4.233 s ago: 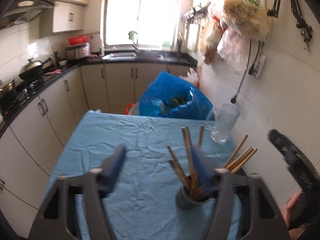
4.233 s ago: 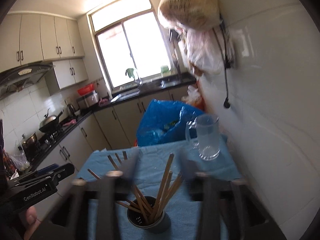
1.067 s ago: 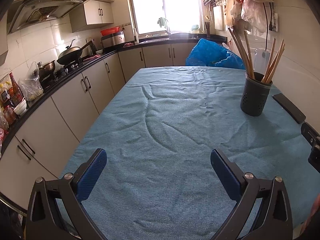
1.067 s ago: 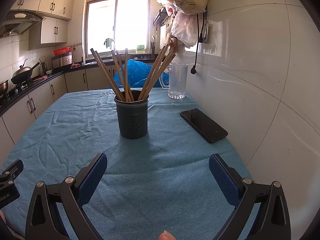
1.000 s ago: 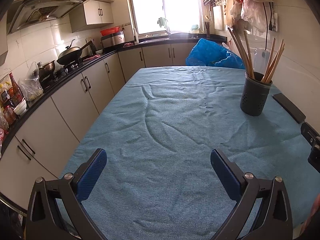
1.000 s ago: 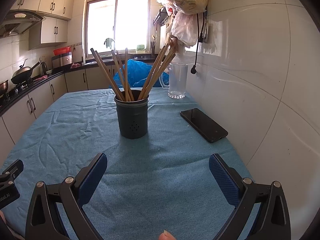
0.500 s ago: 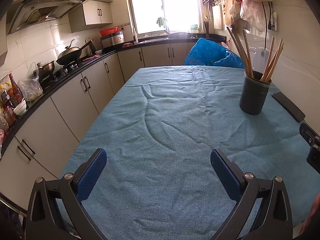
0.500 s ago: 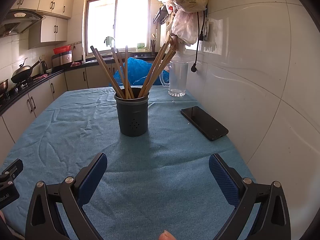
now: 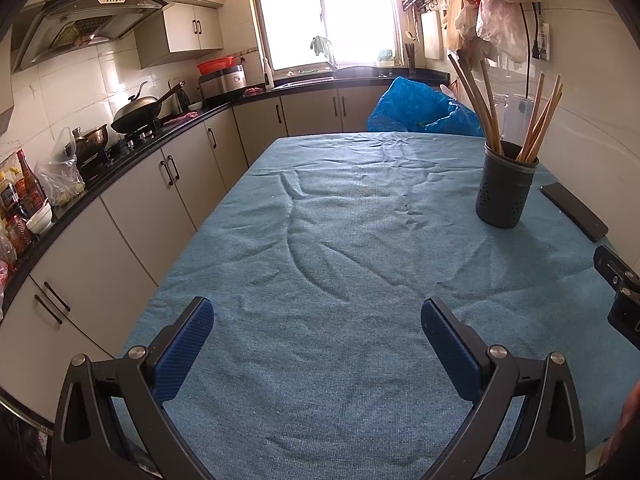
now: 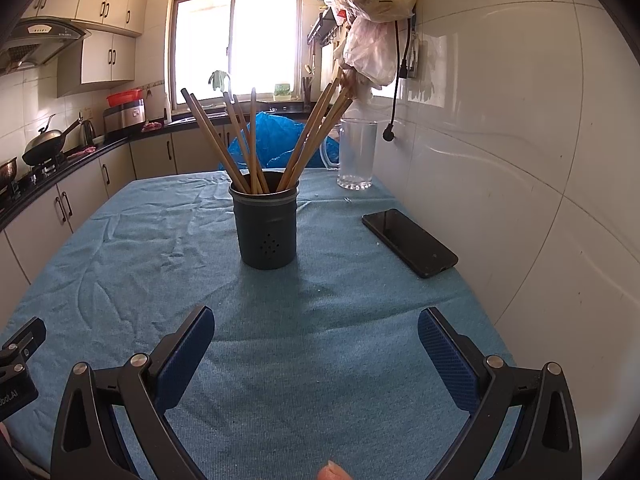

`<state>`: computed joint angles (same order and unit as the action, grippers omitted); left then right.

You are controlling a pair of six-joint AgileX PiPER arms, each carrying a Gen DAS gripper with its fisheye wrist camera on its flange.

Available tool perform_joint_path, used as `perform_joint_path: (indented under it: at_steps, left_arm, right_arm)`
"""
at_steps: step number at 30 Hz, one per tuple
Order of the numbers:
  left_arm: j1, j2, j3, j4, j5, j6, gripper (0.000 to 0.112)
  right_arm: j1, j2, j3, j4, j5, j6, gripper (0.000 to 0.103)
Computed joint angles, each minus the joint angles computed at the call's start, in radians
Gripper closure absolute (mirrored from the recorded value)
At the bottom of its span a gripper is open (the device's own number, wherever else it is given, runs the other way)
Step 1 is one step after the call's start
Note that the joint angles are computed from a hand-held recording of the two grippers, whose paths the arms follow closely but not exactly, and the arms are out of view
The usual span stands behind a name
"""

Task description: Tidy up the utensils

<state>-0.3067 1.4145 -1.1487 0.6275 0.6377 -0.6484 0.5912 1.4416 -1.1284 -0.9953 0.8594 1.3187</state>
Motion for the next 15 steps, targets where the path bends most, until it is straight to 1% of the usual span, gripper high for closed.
perform_joint_path:
  at_steps: [15]
  left_arm:
    - [-0.006,-0.002,-0.002,0.01,0.01,-0.011,0.009]
  right_arm:
    - [-0.02,0.002,0.001,0.03,-0.019,-0.025,0.0]
